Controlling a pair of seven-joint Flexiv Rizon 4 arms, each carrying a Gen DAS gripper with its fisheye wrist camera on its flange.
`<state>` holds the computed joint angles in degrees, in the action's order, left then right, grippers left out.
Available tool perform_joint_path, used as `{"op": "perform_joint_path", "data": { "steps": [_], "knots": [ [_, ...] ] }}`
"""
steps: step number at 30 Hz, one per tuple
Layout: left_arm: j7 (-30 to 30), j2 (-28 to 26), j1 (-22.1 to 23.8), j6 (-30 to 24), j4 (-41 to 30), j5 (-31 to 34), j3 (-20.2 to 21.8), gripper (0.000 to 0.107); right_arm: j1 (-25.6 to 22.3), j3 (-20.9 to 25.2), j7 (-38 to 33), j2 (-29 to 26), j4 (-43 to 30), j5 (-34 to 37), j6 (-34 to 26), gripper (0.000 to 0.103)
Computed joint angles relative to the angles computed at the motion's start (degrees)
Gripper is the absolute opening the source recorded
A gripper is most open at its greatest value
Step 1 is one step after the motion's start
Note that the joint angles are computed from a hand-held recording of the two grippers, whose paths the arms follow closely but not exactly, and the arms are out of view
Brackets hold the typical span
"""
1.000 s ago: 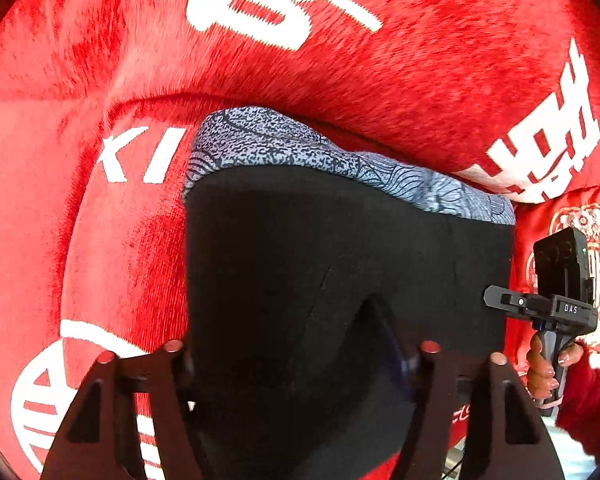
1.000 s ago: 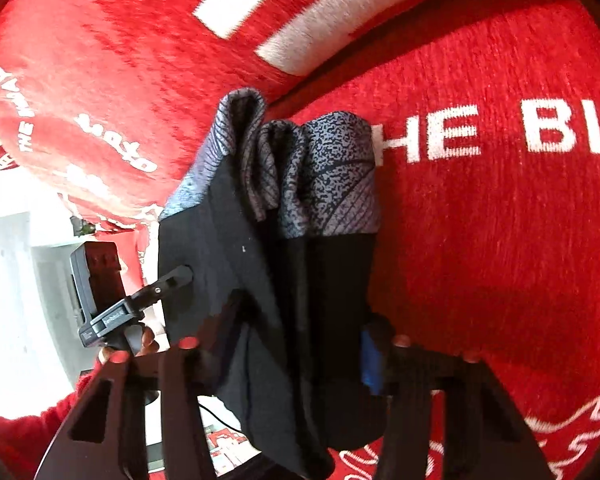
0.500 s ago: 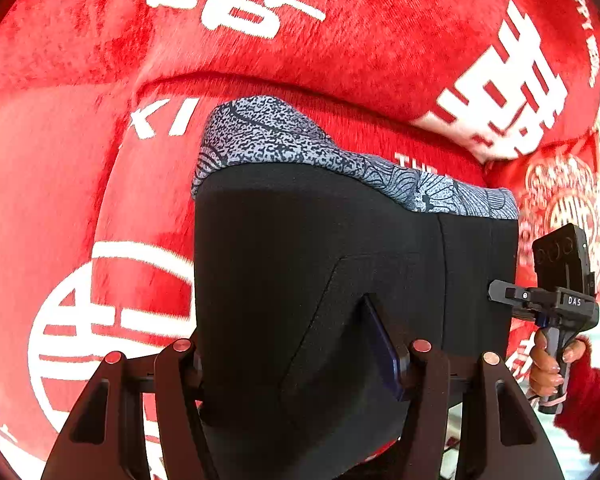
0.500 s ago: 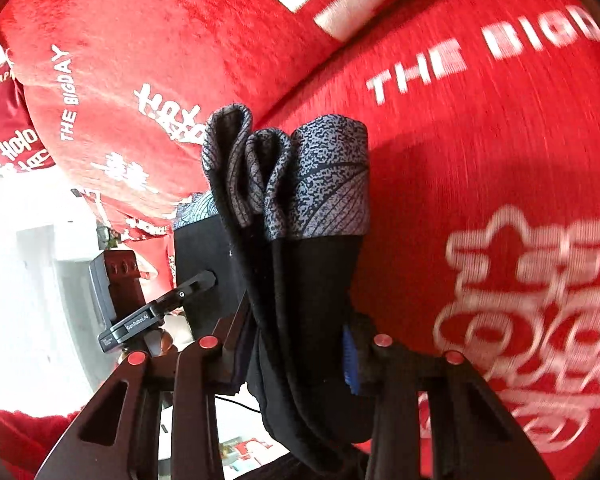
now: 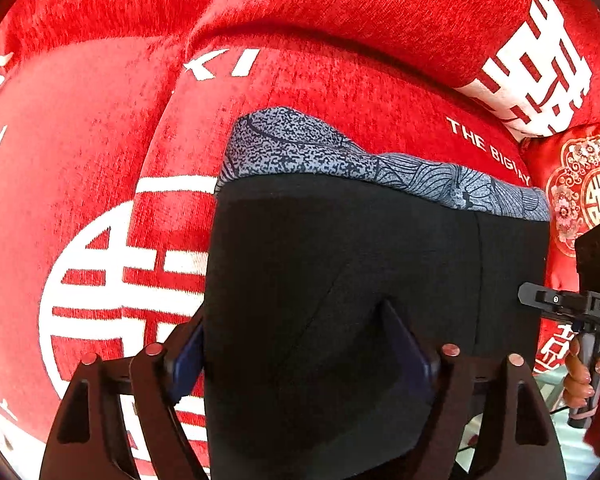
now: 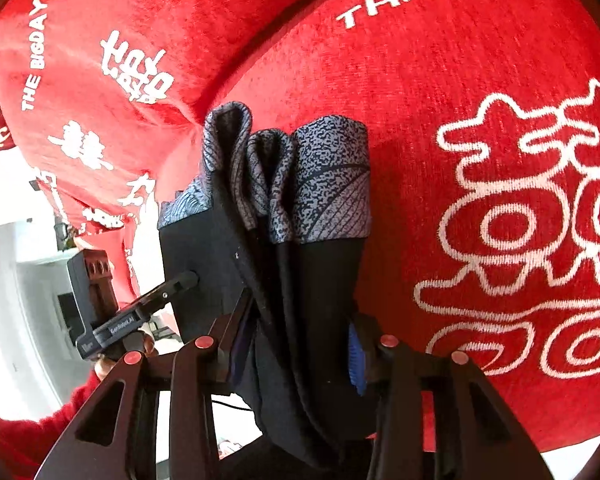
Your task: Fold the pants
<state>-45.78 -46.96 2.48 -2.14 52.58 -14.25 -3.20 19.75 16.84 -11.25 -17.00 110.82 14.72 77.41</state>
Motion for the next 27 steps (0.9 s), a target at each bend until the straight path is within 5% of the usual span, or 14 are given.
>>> {"op": "perform_joint_path", "data": {
  "steps": [6,15,18,27],
  "knots": [
    [2.48,2.81,-1.08,6.21,3.9,2.31,0.78,0.089,2.98,-3.7,7.21,1.42,-0.33,-6.96,-7.9,0.056],
    [6.01,9.15,-0.78,13.44,9.49,3.79,1.18,0.089,5.8,-5.51,16.38,4.79,-5.66,-20.24,-33.89,0.058],
    [7.58,9.93,-0.08,12.5,9.83,1.44,0.16,0.089,6.42,-5.72,18.53,5.43,-6.42,-24.31,-35.37,0.038],
    [8.14,11.16,-2.76,16.43,15.98,5.97,2.42,0.089,6.67,-4.26,14.76,2.59,-10.17,-22.28,-37.37,0.038]
  ]
}}
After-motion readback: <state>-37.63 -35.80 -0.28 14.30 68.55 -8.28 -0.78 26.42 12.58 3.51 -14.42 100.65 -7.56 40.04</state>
